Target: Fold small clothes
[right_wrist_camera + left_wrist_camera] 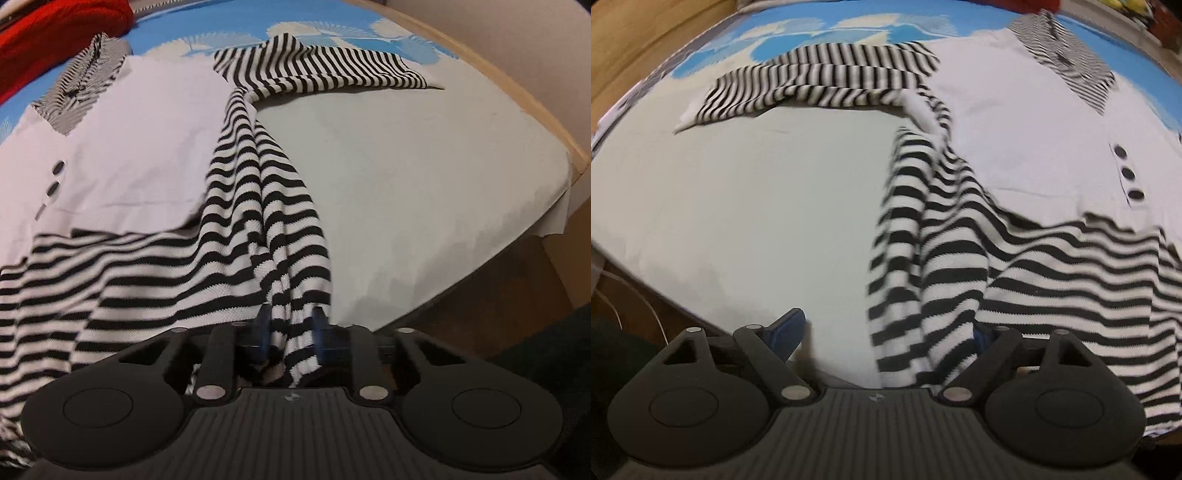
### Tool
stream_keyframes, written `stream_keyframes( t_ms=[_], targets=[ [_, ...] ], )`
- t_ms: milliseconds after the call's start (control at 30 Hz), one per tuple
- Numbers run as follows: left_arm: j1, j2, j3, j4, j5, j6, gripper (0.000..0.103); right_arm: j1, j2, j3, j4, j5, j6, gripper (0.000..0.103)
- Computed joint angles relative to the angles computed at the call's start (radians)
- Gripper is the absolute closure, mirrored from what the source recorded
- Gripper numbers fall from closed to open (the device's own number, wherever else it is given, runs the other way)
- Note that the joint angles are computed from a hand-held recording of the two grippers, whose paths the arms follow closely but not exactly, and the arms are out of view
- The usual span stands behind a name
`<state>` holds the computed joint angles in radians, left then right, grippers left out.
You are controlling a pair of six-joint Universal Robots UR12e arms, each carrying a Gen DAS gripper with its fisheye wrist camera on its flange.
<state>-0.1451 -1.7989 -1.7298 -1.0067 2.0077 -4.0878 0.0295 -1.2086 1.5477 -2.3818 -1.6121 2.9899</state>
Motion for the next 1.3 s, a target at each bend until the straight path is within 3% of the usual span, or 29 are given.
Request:
stream_keyframes(
  t_ms=[100,200,333,400,467,500,567,633,767,933,1133,1300],
  targets=[
    [-0.008,0.010,0.005,0.001,0.030,0.021,0.014,0.008,-0.005,0.006,-0.015,-0.029,-0.027,0.082],
    [-0.026,0.021,-0.014,0.134,0.080,0.084,0.014,0.008,-0.019,0.026,-0.096,-0.004,-0.005,0.079],
    [-0.025,0.020,-0.031,0.276,0.030,0.172,0.014,0.004,-0.033,0.065,-0.260,0.088,-0.027,0.063],
    [-0.009,0.016,-0.027,0.246,-0.052,0.149,0.014,0.003,-0.026,0.052,-0.217,0.117,-0.046,0.060],
    [0.016,0.005,-0.007,0.127,-0.156,0.107,0.015,0.014,-0.003,0.000,-0.040,0.083,-0.071,0.057],
    [0.020,-0.001,0.005,0.065,-0.171,0.088,0.015,0.020,0.010,-0.014,0.020,0.043,-0.078,0.057],
    [0.016,-0.002,0.012,0.033,-0.140,0.065,0.015,0.024,0.007,-0.010,0.015,0.020,-0.074,0.058],
    [0.001,0.002,0.015,0.069,-0.072,0.078,0.015,0.026,-0.005,0.012,-0.083,0.033,-0.073,0.057],
    [-0.036,0.000,0.014,0.203,0.082,0.155,0.014,0.014,-0.029,0.057,-0.313,0.147,-0.090,0.054],
    [-0.060,0.005,0.011,0.345,0.186,0.190,0.014,-0.012,-0.043,0.078,-0.488,0.264,-0.006,0.040],
    [-0.056,0.022,0.069,0.451,0.252,0.271,0.014,-0.022,-0.047,0.031,-0.516,0.342,0.017,0.038],
    [-0.001,0.018,0.123,0.540,0.190,0.385,0.012,-0.029,-0.042,-0.036,-0.476,0.422,-0.037,0.032]
  ],
)
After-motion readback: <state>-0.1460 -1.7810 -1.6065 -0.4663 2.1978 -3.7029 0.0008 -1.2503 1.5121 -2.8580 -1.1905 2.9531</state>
